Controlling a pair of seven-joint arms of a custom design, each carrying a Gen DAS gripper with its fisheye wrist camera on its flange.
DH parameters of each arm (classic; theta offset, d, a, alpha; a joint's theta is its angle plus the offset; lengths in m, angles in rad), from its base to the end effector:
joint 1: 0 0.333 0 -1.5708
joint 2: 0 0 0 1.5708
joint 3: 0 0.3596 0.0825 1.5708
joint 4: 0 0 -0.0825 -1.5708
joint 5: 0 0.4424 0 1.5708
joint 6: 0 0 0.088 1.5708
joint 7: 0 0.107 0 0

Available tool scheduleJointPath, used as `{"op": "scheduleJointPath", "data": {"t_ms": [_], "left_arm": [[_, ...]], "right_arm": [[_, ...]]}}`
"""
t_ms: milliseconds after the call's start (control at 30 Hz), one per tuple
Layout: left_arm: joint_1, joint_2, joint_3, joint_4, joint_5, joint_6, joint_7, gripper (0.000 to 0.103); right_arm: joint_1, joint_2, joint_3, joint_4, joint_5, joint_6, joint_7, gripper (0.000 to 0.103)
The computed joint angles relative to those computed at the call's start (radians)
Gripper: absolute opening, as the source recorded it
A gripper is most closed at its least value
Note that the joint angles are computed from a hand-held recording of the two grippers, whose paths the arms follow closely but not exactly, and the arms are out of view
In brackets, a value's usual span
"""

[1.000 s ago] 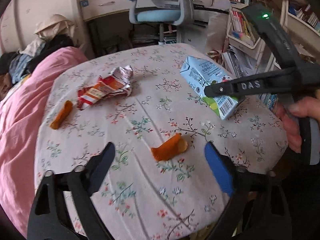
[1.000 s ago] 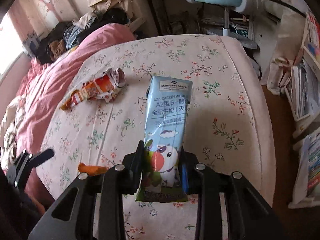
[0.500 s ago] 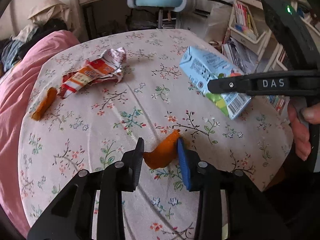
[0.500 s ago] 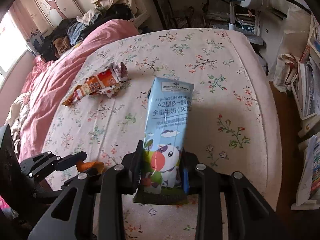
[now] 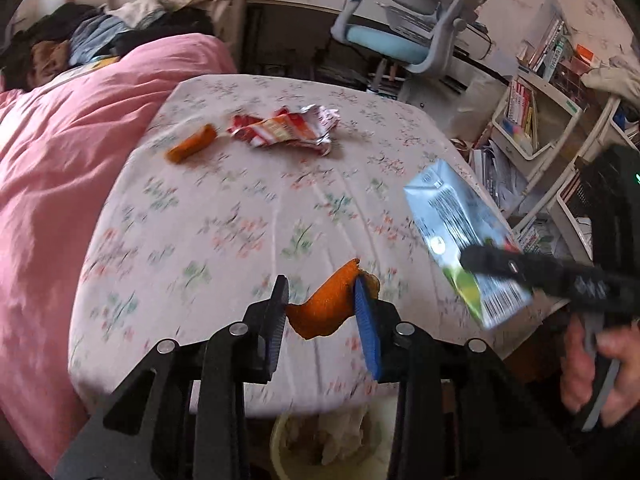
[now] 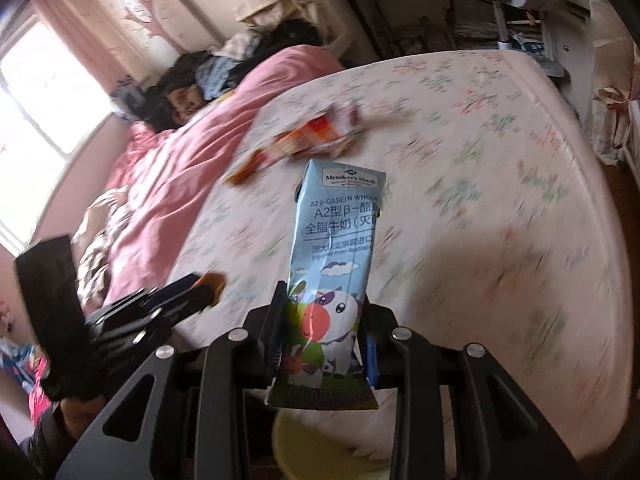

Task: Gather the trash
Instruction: 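Carry carton and peel over the yellow bin and open both tools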

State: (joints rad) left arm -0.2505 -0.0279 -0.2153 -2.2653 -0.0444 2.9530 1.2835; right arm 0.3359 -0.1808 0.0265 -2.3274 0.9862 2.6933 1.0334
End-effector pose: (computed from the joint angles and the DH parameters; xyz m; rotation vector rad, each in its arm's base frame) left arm 0.5440 -0.2710 0.4626 -1.7840 2.0533 -0.9423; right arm 0.5288 0.1716 0.4719 -1.7389 1.5612 0.0425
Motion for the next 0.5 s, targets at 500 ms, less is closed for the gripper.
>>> {"op": "scheduleJointPath", "data": {"t_ms": [500], "left_arm": [[-0.084,-0.208,0.038,-0.229,0.033,-0.015,-0.098,0.032]], "right_arm": [[0.092,-0.190,0.054,-0.232,-0.122,0.009,0.080,0.050]]}}
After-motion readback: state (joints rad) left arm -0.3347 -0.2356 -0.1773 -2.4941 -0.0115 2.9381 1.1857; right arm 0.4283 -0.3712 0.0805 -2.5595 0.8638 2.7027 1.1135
